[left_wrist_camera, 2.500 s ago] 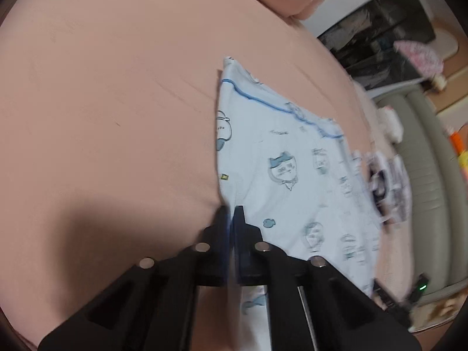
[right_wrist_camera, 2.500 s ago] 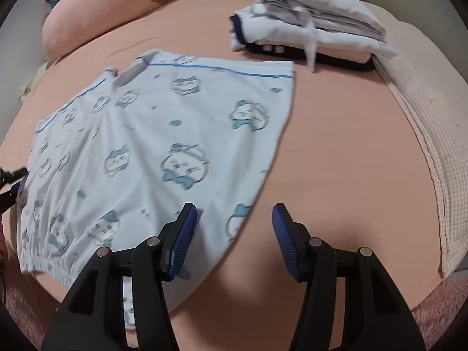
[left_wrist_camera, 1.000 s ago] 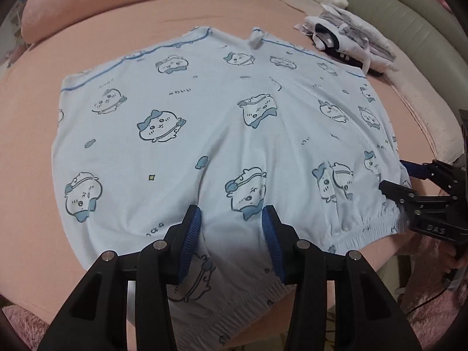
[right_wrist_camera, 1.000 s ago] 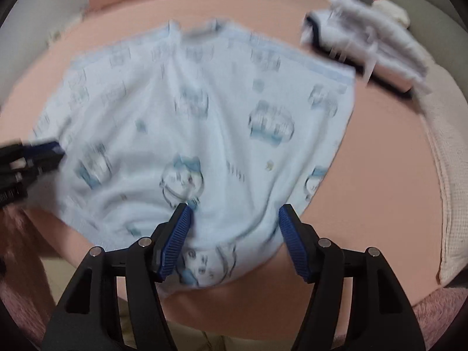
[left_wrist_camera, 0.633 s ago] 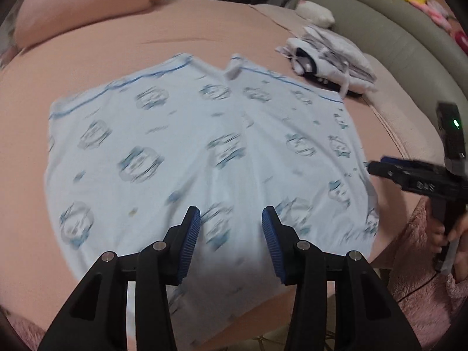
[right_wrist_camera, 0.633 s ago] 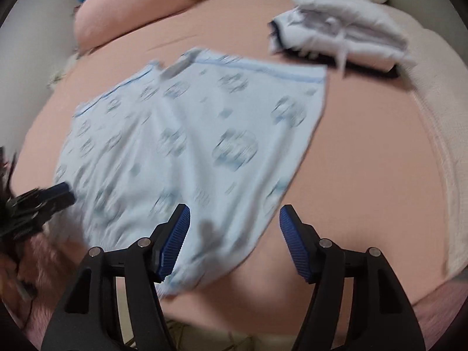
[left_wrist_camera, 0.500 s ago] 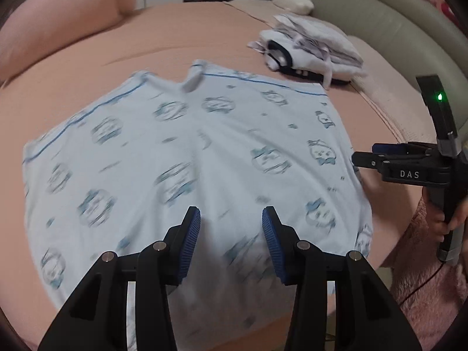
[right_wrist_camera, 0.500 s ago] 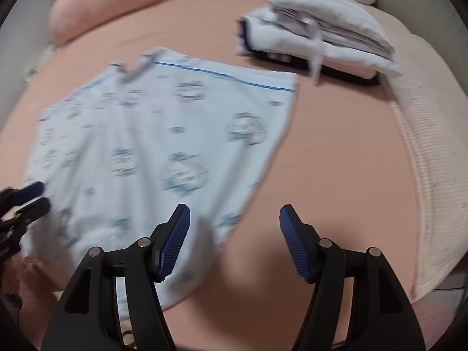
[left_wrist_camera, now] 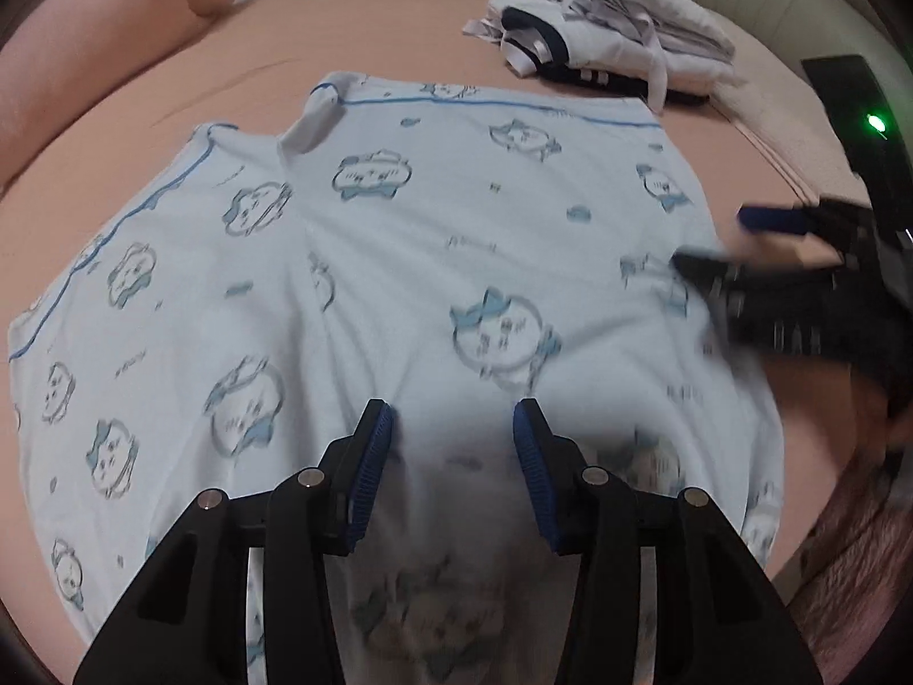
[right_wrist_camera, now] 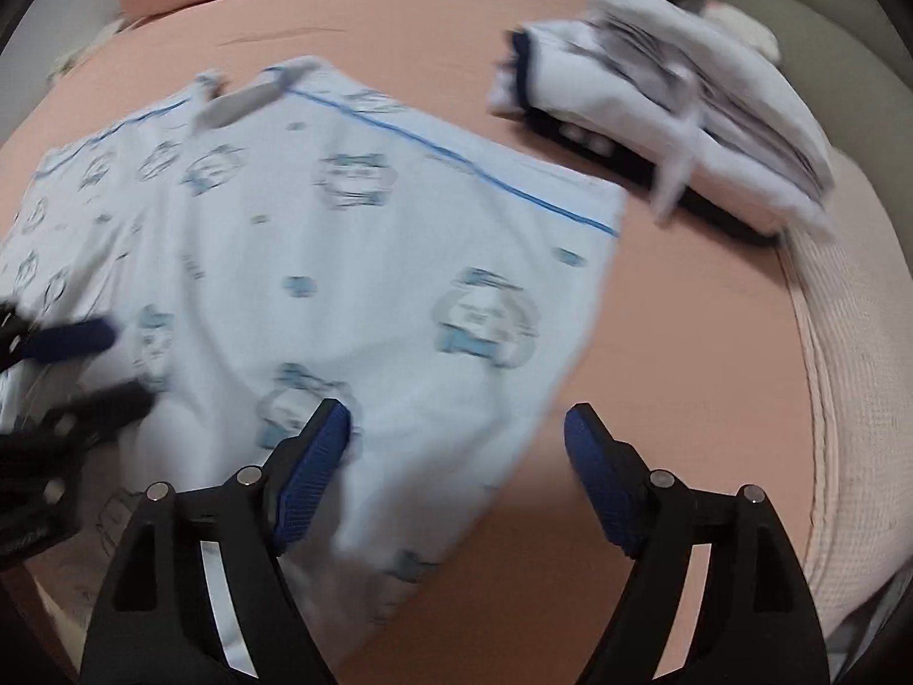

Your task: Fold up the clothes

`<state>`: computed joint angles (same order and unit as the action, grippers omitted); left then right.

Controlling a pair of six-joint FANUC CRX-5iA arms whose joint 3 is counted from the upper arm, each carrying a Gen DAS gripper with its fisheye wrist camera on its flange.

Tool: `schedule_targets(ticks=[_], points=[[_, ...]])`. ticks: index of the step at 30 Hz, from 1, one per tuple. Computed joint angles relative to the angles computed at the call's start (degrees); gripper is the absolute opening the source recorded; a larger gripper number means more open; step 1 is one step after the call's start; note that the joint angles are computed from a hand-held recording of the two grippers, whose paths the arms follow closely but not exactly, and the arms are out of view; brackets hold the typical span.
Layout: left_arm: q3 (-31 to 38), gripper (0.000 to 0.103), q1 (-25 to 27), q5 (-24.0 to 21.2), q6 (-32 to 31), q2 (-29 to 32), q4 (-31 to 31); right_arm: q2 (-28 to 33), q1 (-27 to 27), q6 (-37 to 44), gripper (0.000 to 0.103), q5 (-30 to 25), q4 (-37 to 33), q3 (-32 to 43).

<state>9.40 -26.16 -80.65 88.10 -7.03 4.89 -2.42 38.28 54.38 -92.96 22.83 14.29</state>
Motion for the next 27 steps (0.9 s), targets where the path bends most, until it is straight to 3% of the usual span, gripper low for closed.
schedule_targets(ticks=[3,5,6,8,10,14,17,20,23,25,27], points=[[-1.52,0.047,1.58,0.3,-1.55,-1.65,2.18,-1.01,-2.55,-1.84,0.079,-1.06,-1.07,-0.08],[-1.67,0.046,1.93,1.69,-2.3,-1.77,4.15,-2.09,-3.56,-4.74,0.067,-0.42,-2.68,0.59],[-2.29,0.046,2.1,3.23,-2.64,-2.08,5.58,-2.78,-3.45,-5.78,0.066,0.29,-2.62,0.51],[-2.02,0.046,1.29,4.01,-2.0,-1.17,6.56,-4.3,-1.43,-6.08,0.067,2.28,-0.66,-0.79],[-1.69,0.046,0.46,4.72,-1.35,-0.2,7.5,-4.4,-0.58,-3.36,0.067,2.48,-3.03,-0.26],[-1.23,0.047,-4.43,2.51,-0.87,-0.63,0.63,-3.1,1.19,0.12,0.069,-1.75,-4.24,-0.67],[-3.62,0.047,-2.72,0.63,-1.73,-3.5,2.63,-3.57,0.62,-1.09,0.076,-5.09,-4.29,-0.69],[-6.02,0.047,-1.53,1.95,-2.08,-6.4,4.77,-5.37,1.05,-3.98,0.073,-5.95,-3.95,-1.66],[-8.64,0.048,-1.43,5.2,-0.94,-8.1,7.76,-8.66,2.37,-6.07,0.07,-1.33,-7.18,-2.5],[-8.15,0.048,-3.11,4.06,0.75,-7.6,5.33,-10.31,3.37,-6.35,0.068,1.73,-11.7,-2.77],[-7.8,0.048,-4.64,3.05,1.7,-7.61,3.08,-10.58,7.5,-6.93,0.067,0.29,-11.71,-3.78]])
